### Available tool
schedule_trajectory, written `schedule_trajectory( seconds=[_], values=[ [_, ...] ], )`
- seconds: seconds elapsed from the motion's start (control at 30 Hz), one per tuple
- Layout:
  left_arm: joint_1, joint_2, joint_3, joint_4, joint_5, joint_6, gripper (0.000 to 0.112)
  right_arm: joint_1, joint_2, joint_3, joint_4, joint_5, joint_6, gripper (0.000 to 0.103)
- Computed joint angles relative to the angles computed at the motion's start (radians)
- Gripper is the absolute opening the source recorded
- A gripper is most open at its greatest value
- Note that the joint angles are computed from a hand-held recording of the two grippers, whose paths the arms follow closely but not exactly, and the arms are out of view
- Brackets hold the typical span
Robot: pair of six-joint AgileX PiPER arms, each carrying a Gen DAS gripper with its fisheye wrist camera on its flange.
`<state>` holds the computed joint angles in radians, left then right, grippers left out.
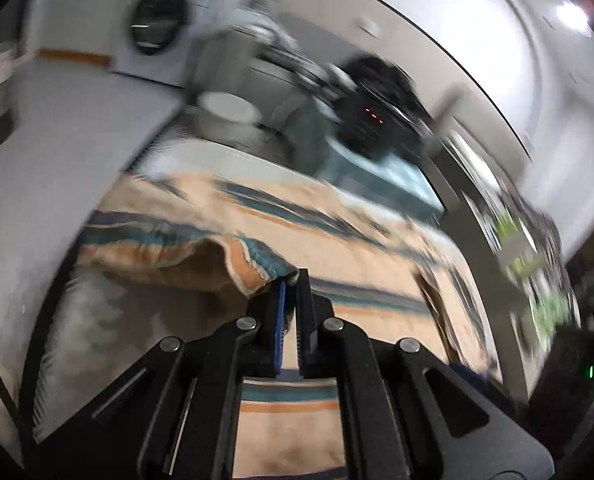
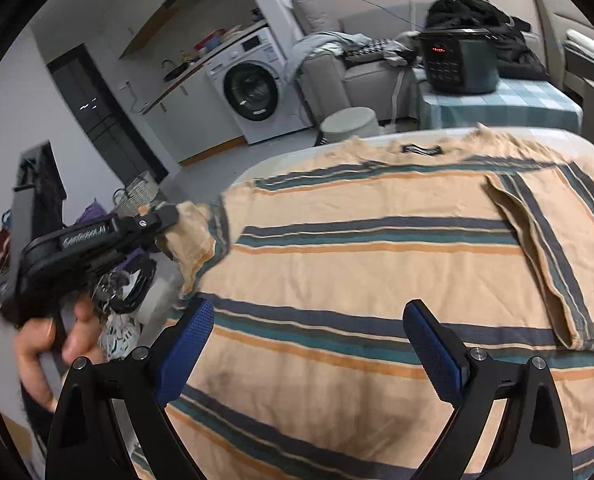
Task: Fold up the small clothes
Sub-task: 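Close the left gripper on the shirt side edge and sleeve, then fold the held side over onto the shirt body and open the left gripper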
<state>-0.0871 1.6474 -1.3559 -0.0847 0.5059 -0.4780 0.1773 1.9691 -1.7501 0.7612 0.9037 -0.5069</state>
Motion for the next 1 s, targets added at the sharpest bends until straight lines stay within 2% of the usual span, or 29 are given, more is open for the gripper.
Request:
schedule_trajectory(
  seconds=[0.03,0.07,0.13,0.17,0.2,0.23,0.33,0.4,0.5,0.57,0.67,0.73,0.83,0.87,0.93,1.0],
  values=[
    [-0.039,0.064,-0.069,-0.039,0.05,0.065,0.002,-0.011,0.012,-0.009,-0.002,0.007,0.007,0.097],
    [-0.058,0.108,-0.108,-0.055,0.079,0.089,0.003,-0.021,0.023,-0.019,0.0,0.013,0.013,0.097],
    [-0.081,0.216,-0.208,-0.095,0.188,0.106,0.009,-0.041,0.047,-0.038,0.001,0.017,0.027,0.097],
    [-0.074,0.241,-0.215,-0.156,0.201,0.137,0.011,-0.047,0.059,-0.051,0.001,0.021,0.036,0.097],
    [-0.064,0.24,-0.186,-0.232,0.173,0.182,0.014,-0.048,0.067,-0.059,-0.002,0.021,0.042,0.097],
    [-0.06,0.222,-0.155,-0.267,0.149,0.206,0.021,-0.046,0.08,-0.073,-0.009,0.022,0.049,0.097],
    [-0.051,0.123,-0.036,-0.317,0.087,0.252,0.055,-0.038,0.099,-0.095,-0.006,0.035,0.042,0.096],
    [-0.037,0.04,0.056,-0.297,0.036,0.231,0.059,-0.029,0.124,-0.124,-0.005,0.046,0.046,0.095],
    [-0.006,-0.016,0.134,-0.13,0.001,0.094,0.059,-0.015,0.16,-0.171,-0.001,0.064,0.067,0.091],
    [0.019,-0.03,0.172,-0.006,0.011,-0.026,0.059,-0.006,0.19,-0.211,0.009,0.082,0.075,0.09],
    [0.054,-0.022,0.205,0.073,0.037,-0.113,0.056,0.025,0.246,-0.295,0.011,0.125,0.083,0.087],
    [0.074,-0.049,0.265,0.045,-0.024,-0.074,0.051,0.045,0.282,-0.348,0.023,0.162,0.075,0.085],
    [0.103,-0.055,0.305,-0.073,-0.043,0.073,0.021,0.076,0.329,-0.415,0.007,0.177,0.088,0.074],
    [0.11,-0.058,0.318,-0.104,-0.054,0.11,0.016,0.088,0.354,-0.454,-0.013,0.186,0.113,0.067],
    [0.134,-0.067,0.344,-0.229,-0.07,0.244,0.006,0.099,0.393,-0.515,-0.035,0.2,0.155,0.057],
    [0.132,-0.085,0.367,-0.223,-0.085,0.24,0.004,0.108,0.4,-0.522,-0.066,0.171,0.192,0.036]
  ],
)
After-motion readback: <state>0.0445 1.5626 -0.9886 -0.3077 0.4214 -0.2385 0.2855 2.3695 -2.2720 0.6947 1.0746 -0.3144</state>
